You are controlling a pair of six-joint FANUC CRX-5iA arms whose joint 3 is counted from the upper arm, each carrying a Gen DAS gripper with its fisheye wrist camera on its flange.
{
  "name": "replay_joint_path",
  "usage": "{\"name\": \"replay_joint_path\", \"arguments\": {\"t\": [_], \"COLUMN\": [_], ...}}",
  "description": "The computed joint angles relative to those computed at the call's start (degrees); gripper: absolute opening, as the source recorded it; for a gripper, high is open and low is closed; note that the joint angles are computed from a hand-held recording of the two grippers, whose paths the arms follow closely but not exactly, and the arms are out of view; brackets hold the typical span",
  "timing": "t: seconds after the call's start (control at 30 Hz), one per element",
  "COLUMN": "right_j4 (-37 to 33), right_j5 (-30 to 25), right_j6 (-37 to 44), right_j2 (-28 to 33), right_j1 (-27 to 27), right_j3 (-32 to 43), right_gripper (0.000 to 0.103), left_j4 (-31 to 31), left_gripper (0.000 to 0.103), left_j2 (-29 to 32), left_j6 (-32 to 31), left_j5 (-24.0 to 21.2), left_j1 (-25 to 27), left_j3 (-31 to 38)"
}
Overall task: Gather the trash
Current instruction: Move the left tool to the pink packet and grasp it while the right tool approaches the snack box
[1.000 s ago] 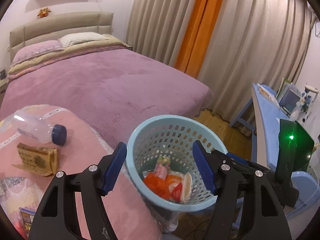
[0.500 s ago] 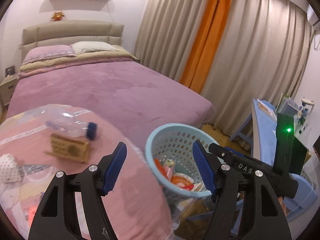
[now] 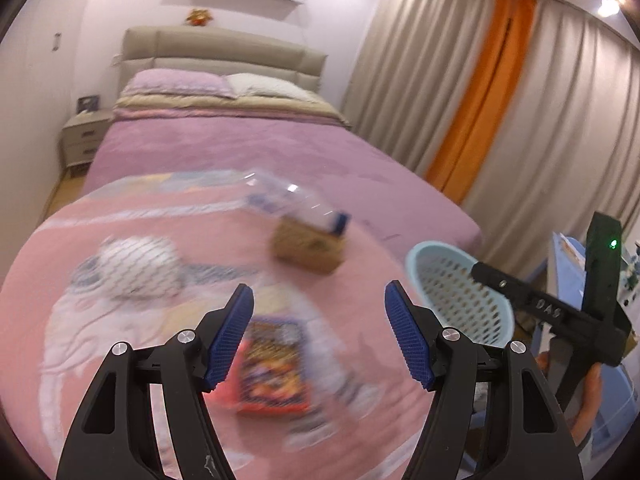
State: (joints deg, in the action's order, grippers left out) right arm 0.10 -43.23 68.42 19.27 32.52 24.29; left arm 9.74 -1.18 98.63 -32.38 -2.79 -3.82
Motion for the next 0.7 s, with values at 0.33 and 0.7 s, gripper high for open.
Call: {"name": "replay_joint_path", "arguments": {"t": [0.33, 0.7], "right_j4": [-0.6, 0.8], "right_j5": [-3.3, -4.7], "right_j6": [4.0, 3.9], "right_j2": [1.9, 3.2], "right_j1": [6.1, 7.4], "right_j3": [1.5, 2.6], "right_gripper": [0.057, 0.057], "left_j4": [12.7, 18.9], "left_gripper": [0.065, 0.065], "left_j2": [-2.7, 2.0], "left_j6": [-9.9, -12.5], "left_j5": [-3.5, -6.5], "left_j1": [6.7, 7.8], "left_j3": [-9.8, -10.0]}}
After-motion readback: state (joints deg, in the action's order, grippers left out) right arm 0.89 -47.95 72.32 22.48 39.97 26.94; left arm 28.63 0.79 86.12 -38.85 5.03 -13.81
